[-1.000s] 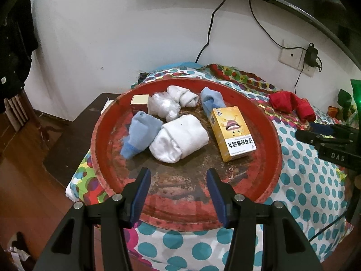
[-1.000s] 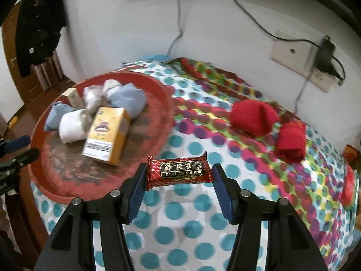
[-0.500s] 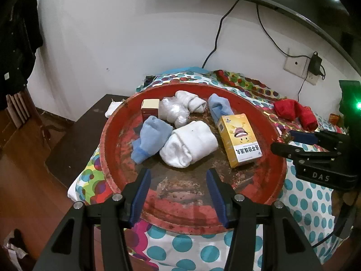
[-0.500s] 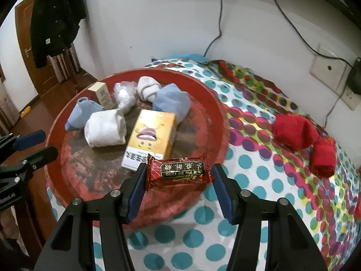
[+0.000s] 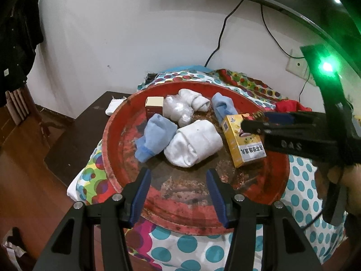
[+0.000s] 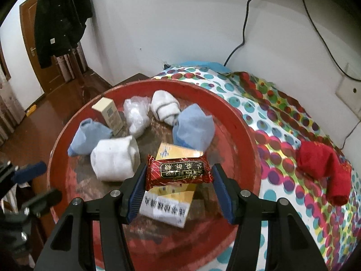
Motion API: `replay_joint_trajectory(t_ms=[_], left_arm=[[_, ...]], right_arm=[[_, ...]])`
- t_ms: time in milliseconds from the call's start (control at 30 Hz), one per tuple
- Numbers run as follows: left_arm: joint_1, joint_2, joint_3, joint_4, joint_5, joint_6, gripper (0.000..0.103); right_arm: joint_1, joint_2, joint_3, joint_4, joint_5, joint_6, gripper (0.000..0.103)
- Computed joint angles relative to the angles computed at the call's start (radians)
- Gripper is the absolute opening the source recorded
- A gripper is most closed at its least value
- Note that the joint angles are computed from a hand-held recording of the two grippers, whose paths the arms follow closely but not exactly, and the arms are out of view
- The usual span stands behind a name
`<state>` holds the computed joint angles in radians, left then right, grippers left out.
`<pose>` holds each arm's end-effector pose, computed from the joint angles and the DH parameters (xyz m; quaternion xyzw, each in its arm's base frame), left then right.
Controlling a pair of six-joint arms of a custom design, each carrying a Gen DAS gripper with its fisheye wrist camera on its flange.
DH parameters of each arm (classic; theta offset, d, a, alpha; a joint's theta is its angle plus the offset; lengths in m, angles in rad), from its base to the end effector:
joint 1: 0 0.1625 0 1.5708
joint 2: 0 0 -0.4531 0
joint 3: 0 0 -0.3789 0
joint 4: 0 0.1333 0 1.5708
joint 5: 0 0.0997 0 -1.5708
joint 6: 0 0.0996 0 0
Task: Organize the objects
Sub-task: 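Carry the red candy bar with the right gripper over the red tray, then open the right gripper to drop the candy bar onto the tray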
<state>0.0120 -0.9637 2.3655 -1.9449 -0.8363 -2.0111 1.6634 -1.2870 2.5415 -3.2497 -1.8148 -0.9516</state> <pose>-0.3080 -0.2038 0.0376 -0.0103 0.8317 -0.4030 0.3818 0.1435 -0.3637 0.1903 0.4617 -0.8538 0.1405 0.1952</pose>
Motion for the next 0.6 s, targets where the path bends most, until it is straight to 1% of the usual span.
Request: replay_joint_trajectory(t_ms=[200, 333, 400, 467, 533, 600], left_arm=[[0.004, 0.005, -0.002, -0.006, -0.003, 0.011, 0.053], [0.007, 0.009, -0.001, -0.019, -0.002, 0.023, 0.053], [0.01, 0.013, -0.002, -0.025, -0.005, 0.028, 0.053], [0.008, 0.013, 0.001, -0.03, -0.007, 0.032, 0.053], [0.007, 0.012, 0.0, -0.028, -0.006, 0.028, 0.053], [0.006, 0.012, 0.002, -0.034, -0.004, 0.031, 0.053]], right_arm=[[0.025, 0.055, -0.037, -0.001, -0.014, 0.032, 0.054], [0.031, 0.086, -0.046, -0.017, -0.026, 0.034, 0.055], [0.031, 0.095, -0.047, -0.027, -0.033, 0.034, 0.059], [0.028, 0.094, -0.046, -0.032, -0.028, 0.036, 0.061], [0.025, 0.092, -0.04, -0.06, -0.026, 0.039, 0.066], [0.02, 0.079, -0.042, -0.052, -0.018, 0.041, 0.068]])
